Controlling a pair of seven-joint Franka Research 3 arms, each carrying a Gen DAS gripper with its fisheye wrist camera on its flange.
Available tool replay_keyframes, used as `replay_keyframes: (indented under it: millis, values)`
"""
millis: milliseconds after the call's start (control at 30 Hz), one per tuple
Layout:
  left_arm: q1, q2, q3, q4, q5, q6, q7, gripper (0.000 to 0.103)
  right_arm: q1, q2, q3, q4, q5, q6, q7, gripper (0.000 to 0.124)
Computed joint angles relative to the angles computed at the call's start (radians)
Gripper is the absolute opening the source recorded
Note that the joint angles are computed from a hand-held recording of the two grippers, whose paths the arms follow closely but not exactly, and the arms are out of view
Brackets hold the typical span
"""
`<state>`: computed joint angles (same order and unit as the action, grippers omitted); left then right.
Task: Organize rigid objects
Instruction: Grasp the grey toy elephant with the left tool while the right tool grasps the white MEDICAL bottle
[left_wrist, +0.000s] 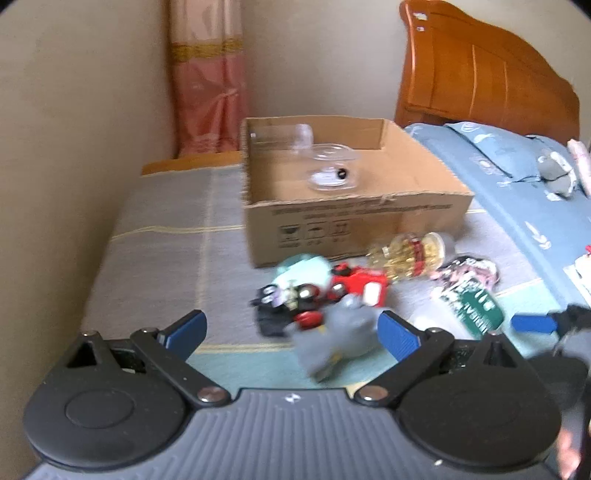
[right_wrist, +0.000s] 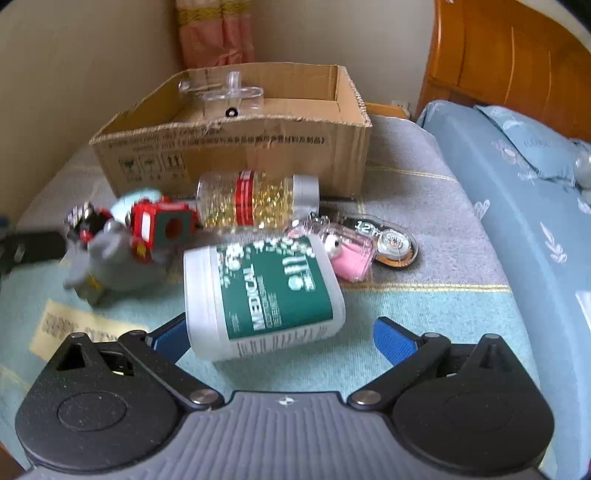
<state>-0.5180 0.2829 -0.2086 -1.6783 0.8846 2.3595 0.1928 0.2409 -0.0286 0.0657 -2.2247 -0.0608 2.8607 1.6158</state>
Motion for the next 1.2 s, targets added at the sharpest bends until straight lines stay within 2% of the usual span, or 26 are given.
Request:
replay_keyframes:
  millis: [100,167,267,400,433,567,700,833,933,1000,1067,1133,1200]
  values:
    - [-0.008,0.05,0.004,0.055,-0.003,0.004,-0.001,0.099,0.002,0.006,-0.003,-0.012,0.035,-0.006,-0.033,0.103]
    - [-0.009,0.077,0.008,0.083,-0.028,0.015,0.009,0.099,0.001,0.001,-0.002,-0.037,0.015,0.035,-0.032,0.103]
    - [-0.019,0.107,0.02,0.108,-0.047,0.032,0.008,0.099,0.003,-0.004,-0.004,-0.054,0.057,0.062,-0.08,0.103]
    - [-0.037,0.129,0.038,0.126,-0.058,0.001,-0.002,0.099,0.01,-0.011,-0.006,-0.087,0.14,0.125,-0.179,0.103]
    - [-0.038,0.129,0.038,0.124,-0.067,-0.012,0.0,0.099,0.013,-0.012,-0.007,-0.095,0.166,0.142,-0.208,0.103]
    - [-0.016,0.067,0.035,0.018,-0.063,0.078,-0.027,0.099,0.026,-0.017,-0.011,-0.107,0.274,0.162,-0.325,0.103]
    - [-0.002,0.02,0.02,-0.054,-0.054,0.127,-0.038,0.099,0.036,-0.018,-0.012,-0.117,0.363,0.185,-0.415,0.103]
    - [-0.016,0.046,0.013,-0.025,-0.038,0.088,-0.022,0.098,0.055,-0.019,-0.015,-0.131,0.472,0.222,-0.516,0.103]
    - [-0.024,0.083,0.015,0.016,-0.038,0.069,-0.005,0.093,0.066,-0.019,-0.018,-0.132,0.539,0.234,-0.581,0.103]
    - [-0.023,0.096,0.023,0.022,-0.037,0.1,-0.019,0.089,0.065,-0.016,-0.017,-0.127,0.552,0.229,-0.597,0.103]
    - [-0.021,0.102,0.03,0.022,-0.041,0.129,-0.033,0.079,0.068,-0.014,-0.019,-0.121,0.586,0.226,-0.633,0.103]
    - [-0.017,0.105,0.032,0.021,-0.05,0.155,-0.035,0.073,0.068,-0.013,-0.016,-0.121,0.606,0.228,-0.653,0.103]
    - [-0.029,0.111,0.037,0.034,-0.044,0.135,-0.029,0.073,0.069,-0.012,-0.015,-0.119,0.624,0.227,-0.672,0.103]
